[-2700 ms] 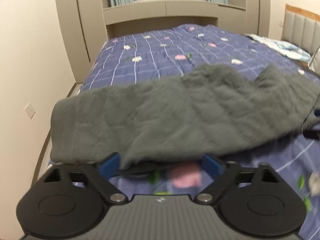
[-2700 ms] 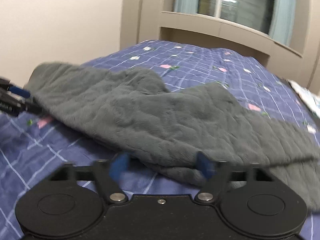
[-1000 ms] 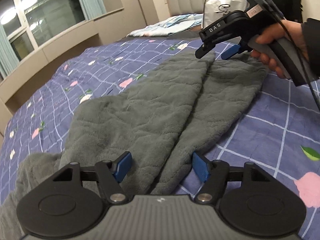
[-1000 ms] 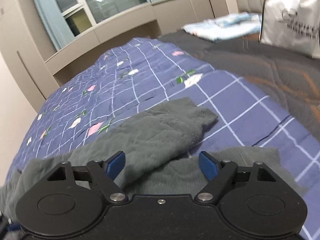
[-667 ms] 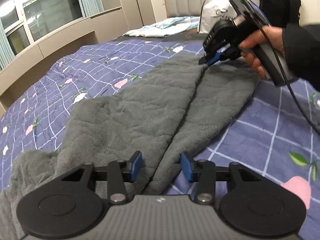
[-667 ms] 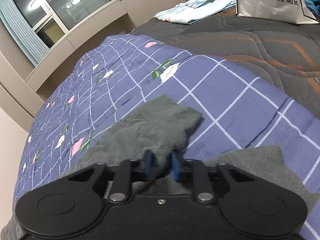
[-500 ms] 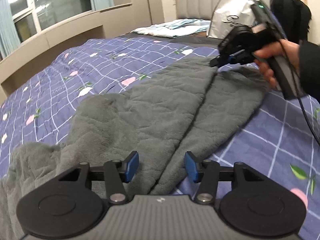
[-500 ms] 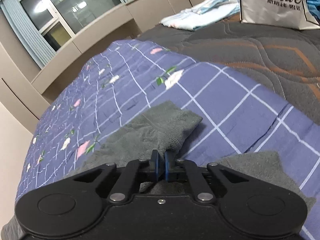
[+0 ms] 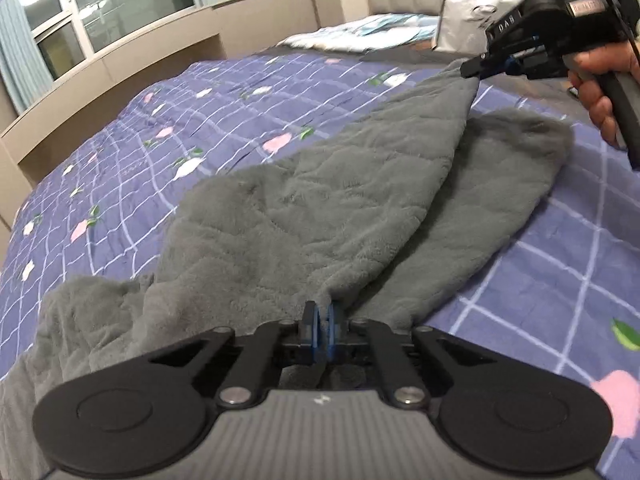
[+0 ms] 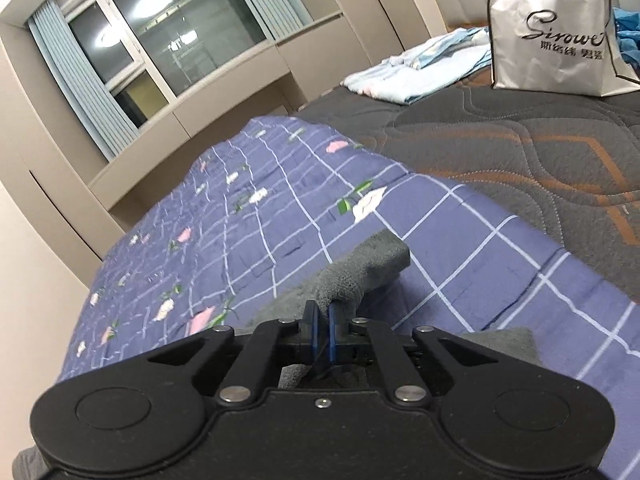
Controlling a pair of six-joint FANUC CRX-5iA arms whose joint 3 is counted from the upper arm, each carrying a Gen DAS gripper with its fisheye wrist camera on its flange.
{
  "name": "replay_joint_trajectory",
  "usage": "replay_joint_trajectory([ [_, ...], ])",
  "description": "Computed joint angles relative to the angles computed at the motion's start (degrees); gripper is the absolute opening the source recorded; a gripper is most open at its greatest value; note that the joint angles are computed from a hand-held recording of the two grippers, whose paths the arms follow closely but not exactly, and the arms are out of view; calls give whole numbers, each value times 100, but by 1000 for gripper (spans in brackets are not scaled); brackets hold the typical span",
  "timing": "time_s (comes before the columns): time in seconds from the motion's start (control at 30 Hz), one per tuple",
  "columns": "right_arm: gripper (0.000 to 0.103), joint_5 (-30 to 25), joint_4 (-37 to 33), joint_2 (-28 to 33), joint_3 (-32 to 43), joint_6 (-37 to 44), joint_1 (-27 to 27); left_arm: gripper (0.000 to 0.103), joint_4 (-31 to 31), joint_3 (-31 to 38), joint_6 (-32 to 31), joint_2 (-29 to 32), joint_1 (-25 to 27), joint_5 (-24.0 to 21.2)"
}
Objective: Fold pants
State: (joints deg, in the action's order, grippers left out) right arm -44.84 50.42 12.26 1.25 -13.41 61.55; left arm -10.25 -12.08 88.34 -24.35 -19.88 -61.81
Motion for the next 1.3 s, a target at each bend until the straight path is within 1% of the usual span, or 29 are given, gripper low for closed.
replay_joint_trajectory([
  [0.07,4,-52,358,-198,-280,-369,83,4,384,-181,-362,-210,202,177],
  [0.17,4,-253,877,-579,-781,-989,273,4,732,-318,-693,-368,356,205],
  [0.23,4,-474,1016,-760,-1005,-1195,446,4,736,-345,-755,-385,329,145],
  [0.33,4,-935,917,-900,-1220,-1325,785,4,583,-404,-727,-397,223,116],
  [0.43,4,-1144,770,-951,-1392,-1532,1004,4,469,-425,-637,-424,150,91],
  [0.53,4,-1144,728,-997,-1559,-1873,1085,4,337,-351,-531,-402,63,57],
  [0.67,4,-1252,1036,-1009,-1644,-2253,1180,4,402,-364,-539,-411,110,35],
  [0.73,4,-1352,1055,-1006,-1647,-2269,1248,4,406,-399,-568,-408,110,33],
  [0.87,5,-1345,736,-993,-1632,-2131,1243,8,459,-486,-559,-456,150,118],
  [0.9,6,-1370,688,-981,-1596,-2042,1251,13,545,-517,-590,-480,212,121],
  [0.93,9,-1431,635,-957,-1526,-1933,1266,13,609,-528,-597,-494,261,105],
  [0.97,14,-1479,613,-950,-1480,-1856,1272,16,679,-536,-594,-513,314,93],
  [1.0,19,-1618,577,-911,-1387,-1752,1301,26,726,-543,-577,-540,347,78],
  [1.03,27,-1786,562,-863,-1294,-1632,1330,35,793,-546,-567,-563,390,68],
  [1.07,30,-2025,552,-787,-1168,-1480,1371,54,794,-537,-489,-590,397,69],
  [1.1,33,-2209,533,-732,-1081,-1350,1387,65,721,-516,-342,-613,352,80],
  [1.17,41,-2562,537,-590,-890,-1078,1418,73,506,-456,-21,-643,243,71],
  [1.23,62,-2857,559,-416,-699,-790,1417,84,120,-311,465,-602,55,-62],
  [1.27,68,-2923,597,-329,-632,-596,1399,90,-145,-210,797,-561,-70,-176],
  [1.3,71,-2945,581,-268,-591,-410,1366,93,-330,-139,1034,-540,-139,-279],
])
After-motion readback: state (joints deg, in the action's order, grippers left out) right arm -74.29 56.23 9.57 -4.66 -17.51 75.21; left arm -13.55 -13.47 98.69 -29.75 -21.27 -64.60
